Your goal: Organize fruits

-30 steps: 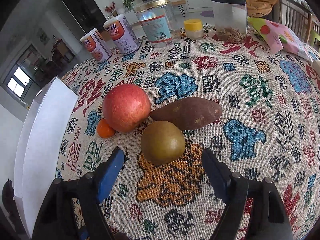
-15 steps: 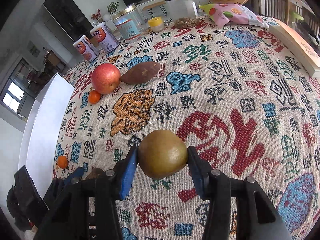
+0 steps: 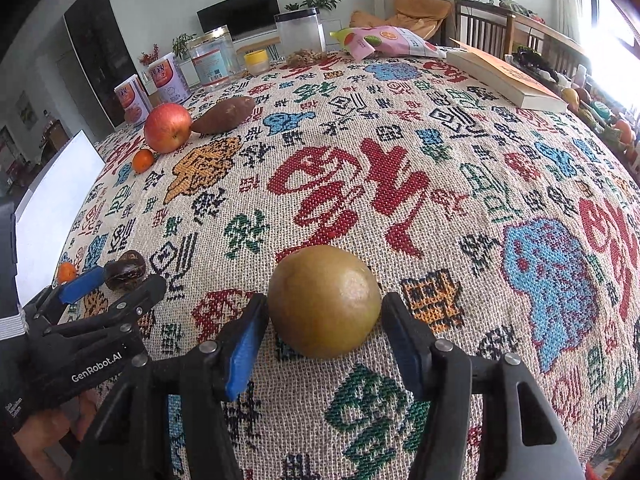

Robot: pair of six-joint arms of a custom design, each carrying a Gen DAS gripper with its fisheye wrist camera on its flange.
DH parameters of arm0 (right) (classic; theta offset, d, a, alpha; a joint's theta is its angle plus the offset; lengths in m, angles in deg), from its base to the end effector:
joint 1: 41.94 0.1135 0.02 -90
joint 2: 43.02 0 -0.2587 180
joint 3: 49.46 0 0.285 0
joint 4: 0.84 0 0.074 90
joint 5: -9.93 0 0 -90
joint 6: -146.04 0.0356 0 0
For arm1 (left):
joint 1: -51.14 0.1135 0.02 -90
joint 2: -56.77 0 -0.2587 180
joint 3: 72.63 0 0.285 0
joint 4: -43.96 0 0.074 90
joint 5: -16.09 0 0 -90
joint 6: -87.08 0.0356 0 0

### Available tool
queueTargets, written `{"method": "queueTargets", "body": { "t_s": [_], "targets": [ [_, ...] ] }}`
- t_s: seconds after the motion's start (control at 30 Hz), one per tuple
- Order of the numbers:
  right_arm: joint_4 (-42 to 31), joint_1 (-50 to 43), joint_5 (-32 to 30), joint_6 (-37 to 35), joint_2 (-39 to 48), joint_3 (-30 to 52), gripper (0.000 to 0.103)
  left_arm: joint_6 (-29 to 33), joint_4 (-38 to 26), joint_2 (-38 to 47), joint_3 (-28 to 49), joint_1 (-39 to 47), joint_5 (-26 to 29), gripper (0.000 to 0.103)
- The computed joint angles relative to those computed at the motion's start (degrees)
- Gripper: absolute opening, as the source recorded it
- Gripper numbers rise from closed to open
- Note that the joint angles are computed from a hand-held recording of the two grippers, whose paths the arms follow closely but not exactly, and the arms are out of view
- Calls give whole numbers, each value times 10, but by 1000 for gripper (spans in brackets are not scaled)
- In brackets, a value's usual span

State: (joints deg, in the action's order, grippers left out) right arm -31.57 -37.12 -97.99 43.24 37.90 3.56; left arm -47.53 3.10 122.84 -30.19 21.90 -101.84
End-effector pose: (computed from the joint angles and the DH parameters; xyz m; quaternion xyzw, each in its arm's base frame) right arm 0.2853 0.0350 0.1435 -0.1873 0.9333 0.1310 0.2768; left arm 0.2015 -0.0937 0.1406 -0.1794 0.9309 0.0594 0.3127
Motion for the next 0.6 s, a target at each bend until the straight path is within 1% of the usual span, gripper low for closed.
{"method": "queueTargets", "body": {
  "t_s": [0.03,0.07,0.1,0.13,0.17,0.2,0.27,0.3,0.37,0.4,0.47,0.6],
  "targets": [
    [0,1,0,2,1,0,71,0,3,-1,-1,1,2,95],
    [-1,-1,-2,2,0,0,77,8,7,-13,-8,4,10,95],
    [-3,-7,-8,4,0,-1,81,30,13,-43,-23,13,35,95],
    [-6,-15,-16,6,-1,1,82,52,17,-94,-48,25,73,95],
    [-9,-27,-30,12,-1,2,83,57,11,-156,-75,35,105,95],
    [-13,-45,-53,18,-1,3,83,51,-11,-223,-100,42,124,95],
    [-26,-89,-118,30,7,10,86,24,-83,-351,-135,51,124,95],
    [-34,-112,-153,40,15,15,87,16,-116,-398,-143,59,119,95],
    [-47,-149,-213,54,37,27,87,13,-145,-441,-147,71,120,95],
    [-48,-162,-237,62,46,31,87,23,-137,-435,-143,77,125,95],
    [-42,-174,-262,77,54,33,87,43,-102,-375,-124,72,116,94],
    [-27,-195,-311,99,55,29,87,101,-7,-188,-64,49,82,93]
  ]
}}
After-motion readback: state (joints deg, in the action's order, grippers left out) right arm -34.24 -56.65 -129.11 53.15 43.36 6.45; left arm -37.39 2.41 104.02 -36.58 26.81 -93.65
